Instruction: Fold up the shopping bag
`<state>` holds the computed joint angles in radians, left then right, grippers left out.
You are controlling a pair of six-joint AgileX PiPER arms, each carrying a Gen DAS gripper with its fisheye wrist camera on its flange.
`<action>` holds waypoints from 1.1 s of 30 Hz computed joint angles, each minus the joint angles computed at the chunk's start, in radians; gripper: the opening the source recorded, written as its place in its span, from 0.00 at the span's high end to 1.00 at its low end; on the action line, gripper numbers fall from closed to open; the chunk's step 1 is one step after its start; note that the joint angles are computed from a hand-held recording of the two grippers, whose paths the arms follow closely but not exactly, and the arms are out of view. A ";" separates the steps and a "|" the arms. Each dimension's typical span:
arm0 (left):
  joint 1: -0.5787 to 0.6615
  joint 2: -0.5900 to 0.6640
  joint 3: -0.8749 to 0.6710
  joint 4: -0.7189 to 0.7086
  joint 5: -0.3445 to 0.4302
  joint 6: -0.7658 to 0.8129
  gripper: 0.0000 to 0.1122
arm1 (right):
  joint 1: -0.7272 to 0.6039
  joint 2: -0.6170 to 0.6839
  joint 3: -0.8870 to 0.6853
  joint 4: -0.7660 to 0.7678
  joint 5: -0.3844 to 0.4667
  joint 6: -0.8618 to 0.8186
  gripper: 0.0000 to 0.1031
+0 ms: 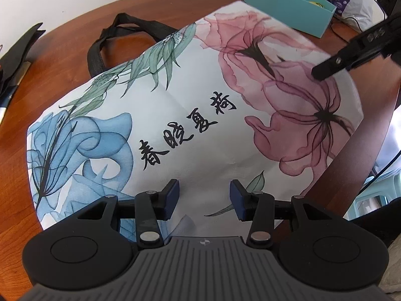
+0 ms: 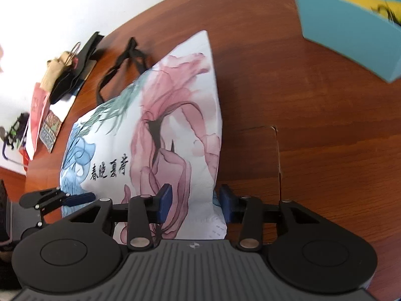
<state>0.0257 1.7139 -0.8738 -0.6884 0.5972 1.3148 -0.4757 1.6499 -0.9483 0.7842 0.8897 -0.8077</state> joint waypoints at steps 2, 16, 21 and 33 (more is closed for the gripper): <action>0.002 0.002 -0.009 0.007 0.014 -0.009 0.57 | -0.005 -0.028 0.001 0.021 0.032 -0.004 0.55; 0.049 0.029 -0.050 -0.051 0.113 0.050 0.52 | 0.250 -0.190 -0.097 0.049 0.097 0.205 0.66; 0.078 0.036 -0.052 -0.090 0.145 0.089 0.52 | 0.426 -0.171 -0.168 -0.017 0.041 0.342 0.66; 0.382 -0.046 -0.166 -0.013 0.350 -0.035 0.51 | 0.645 -0.118 -0.271 -0.169 -0.019 0.563 0.64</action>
<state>0.4076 1.6683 -1.0399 -0.7014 0.9473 1.2798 0.1693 1.5317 -1.2191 0.6157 0.8710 -0.2448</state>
